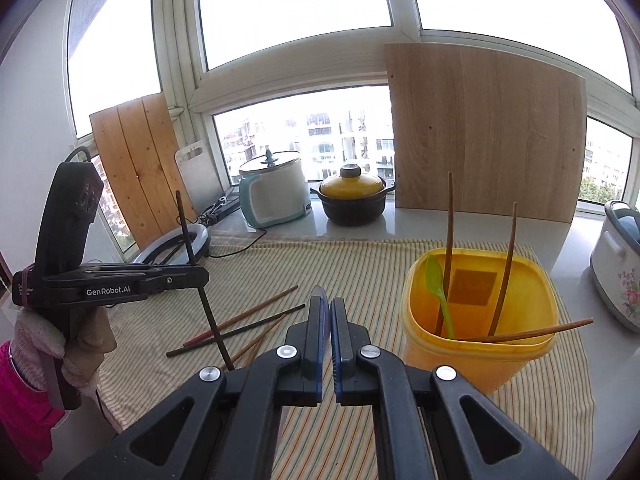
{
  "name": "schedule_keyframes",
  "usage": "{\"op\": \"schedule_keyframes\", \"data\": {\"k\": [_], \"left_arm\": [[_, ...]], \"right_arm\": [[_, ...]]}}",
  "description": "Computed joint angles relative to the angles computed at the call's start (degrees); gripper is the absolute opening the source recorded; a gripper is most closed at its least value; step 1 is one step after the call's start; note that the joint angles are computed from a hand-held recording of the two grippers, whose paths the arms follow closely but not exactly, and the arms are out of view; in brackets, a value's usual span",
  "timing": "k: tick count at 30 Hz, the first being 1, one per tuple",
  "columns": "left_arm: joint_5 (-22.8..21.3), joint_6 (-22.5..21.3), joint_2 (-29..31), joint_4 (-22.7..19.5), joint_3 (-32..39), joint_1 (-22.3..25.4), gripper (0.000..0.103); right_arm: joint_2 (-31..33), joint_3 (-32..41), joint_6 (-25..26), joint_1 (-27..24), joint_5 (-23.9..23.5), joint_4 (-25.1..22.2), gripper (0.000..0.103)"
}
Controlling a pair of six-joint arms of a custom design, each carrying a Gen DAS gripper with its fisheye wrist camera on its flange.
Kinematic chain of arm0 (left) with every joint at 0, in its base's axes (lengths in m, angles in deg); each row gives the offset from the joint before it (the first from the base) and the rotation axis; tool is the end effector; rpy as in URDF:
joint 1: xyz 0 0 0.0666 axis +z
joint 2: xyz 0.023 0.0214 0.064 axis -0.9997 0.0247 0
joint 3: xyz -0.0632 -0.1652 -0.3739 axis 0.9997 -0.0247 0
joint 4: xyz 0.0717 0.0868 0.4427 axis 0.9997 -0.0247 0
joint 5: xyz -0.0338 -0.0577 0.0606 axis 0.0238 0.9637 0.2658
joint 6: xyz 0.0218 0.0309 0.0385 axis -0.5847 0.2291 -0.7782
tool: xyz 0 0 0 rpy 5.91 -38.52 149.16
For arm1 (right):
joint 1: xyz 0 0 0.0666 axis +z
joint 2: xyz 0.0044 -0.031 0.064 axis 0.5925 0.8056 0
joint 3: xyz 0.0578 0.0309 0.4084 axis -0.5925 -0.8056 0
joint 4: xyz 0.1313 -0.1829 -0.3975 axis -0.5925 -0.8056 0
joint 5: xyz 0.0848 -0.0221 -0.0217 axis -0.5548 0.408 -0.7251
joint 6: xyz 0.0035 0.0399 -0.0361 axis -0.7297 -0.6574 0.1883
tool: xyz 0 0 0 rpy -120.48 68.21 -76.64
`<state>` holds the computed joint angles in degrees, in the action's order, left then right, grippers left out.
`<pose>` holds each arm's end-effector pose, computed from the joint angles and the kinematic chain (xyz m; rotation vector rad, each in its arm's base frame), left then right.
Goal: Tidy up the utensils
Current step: 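Lift the black chopstick with the left tool and carry both tools over the yellow bin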
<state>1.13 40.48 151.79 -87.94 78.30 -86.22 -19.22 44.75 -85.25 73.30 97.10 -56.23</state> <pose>0.4992 -0.0015 0.4948 0.5478 2.3252 -0.6676 0.3695 0.2603 0.4810 -0.0237 2.1444 0.1787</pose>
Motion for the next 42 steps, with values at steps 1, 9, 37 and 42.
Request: {"op": "schedule_keyframes", "data": {"k": [1, 9, 37, 42], "left_arm": [[0.6, 0.2, -0.3, 0.1, 0.2, -0.3, 0.003], [4.0, 1.7, -1.8, 0.8, 1.6, -2.6, 0.003], [6.4, 10.8, -0.2, 8.6, 9.2, -10.0, 0.003], [4.2, 12.3, 1.1, 9.7, 9.7, -11.6, 0.003]], "right_arm": [[-0.5, -0.1, 0.0, -0.2, 0.4, 0.1, 0.001], [-3.8, -0.7, 0.7, -1.5, 4.3, 0.4, 0.001], [-6.8, 0.2, 2.3, -11.0, 8.8, 2.2, 0.001], [-5.8, 1.0, 2.3, -12.7, 9.4, 2.5, 0.001]]}}
